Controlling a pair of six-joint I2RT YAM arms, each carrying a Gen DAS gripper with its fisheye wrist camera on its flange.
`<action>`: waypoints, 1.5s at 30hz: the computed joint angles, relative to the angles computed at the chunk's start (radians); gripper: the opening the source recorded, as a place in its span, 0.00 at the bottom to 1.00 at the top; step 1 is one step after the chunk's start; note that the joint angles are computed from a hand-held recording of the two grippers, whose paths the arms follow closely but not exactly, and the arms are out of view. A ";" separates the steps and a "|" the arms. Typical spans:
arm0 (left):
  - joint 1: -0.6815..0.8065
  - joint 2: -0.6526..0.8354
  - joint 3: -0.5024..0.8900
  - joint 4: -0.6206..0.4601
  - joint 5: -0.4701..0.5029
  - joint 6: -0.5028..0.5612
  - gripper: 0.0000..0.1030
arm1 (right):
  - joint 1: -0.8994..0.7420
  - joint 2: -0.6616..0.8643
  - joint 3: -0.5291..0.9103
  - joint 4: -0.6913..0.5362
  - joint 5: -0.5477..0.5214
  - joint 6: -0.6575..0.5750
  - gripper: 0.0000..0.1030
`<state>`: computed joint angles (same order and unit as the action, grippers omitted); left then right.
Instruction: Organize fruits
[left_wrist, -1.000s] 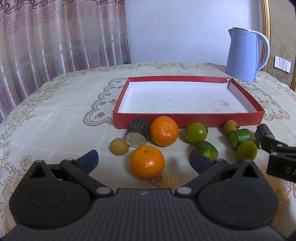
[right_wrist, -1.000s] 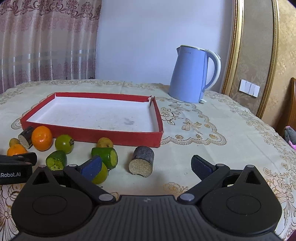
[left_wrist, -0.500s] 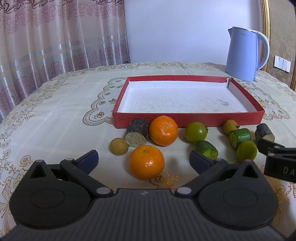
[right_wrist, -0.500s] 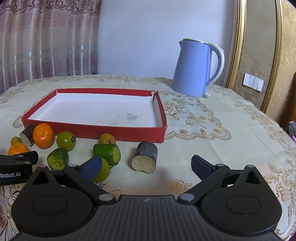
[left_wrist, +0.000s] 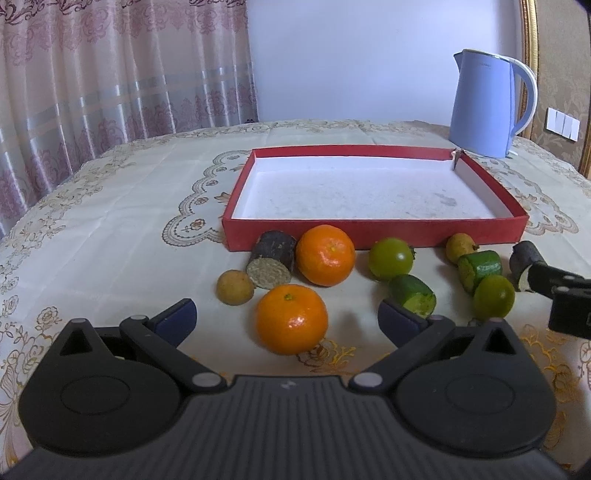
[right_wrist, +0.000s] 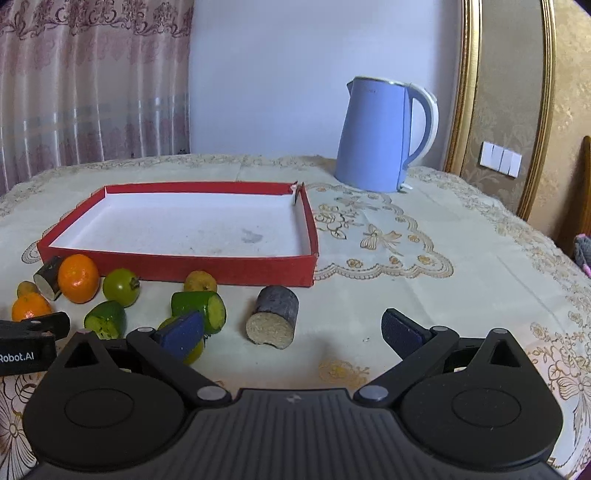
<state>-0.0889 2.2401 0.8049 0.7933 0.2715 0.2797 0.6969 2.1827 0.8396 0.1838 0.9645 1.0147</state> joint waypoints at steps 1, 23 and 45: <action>0.001 0.000 -0.004 0.008 0.001 0.003 1.00 | -0.002 -0.004 -0.008 0.017 -0.010 -0.005 1.00; 0.024 0.065 0.027 0.067 0.044 0.023 1.00 | -0.021 -0.012 -0.167 0.269 -0.155 -0.089 0.73; 0.027 0.110 0.062 0.089 0.070 0.026 1.00 | -0.174 0.043 -0.069 0.326 -0.256 -0.155 0.48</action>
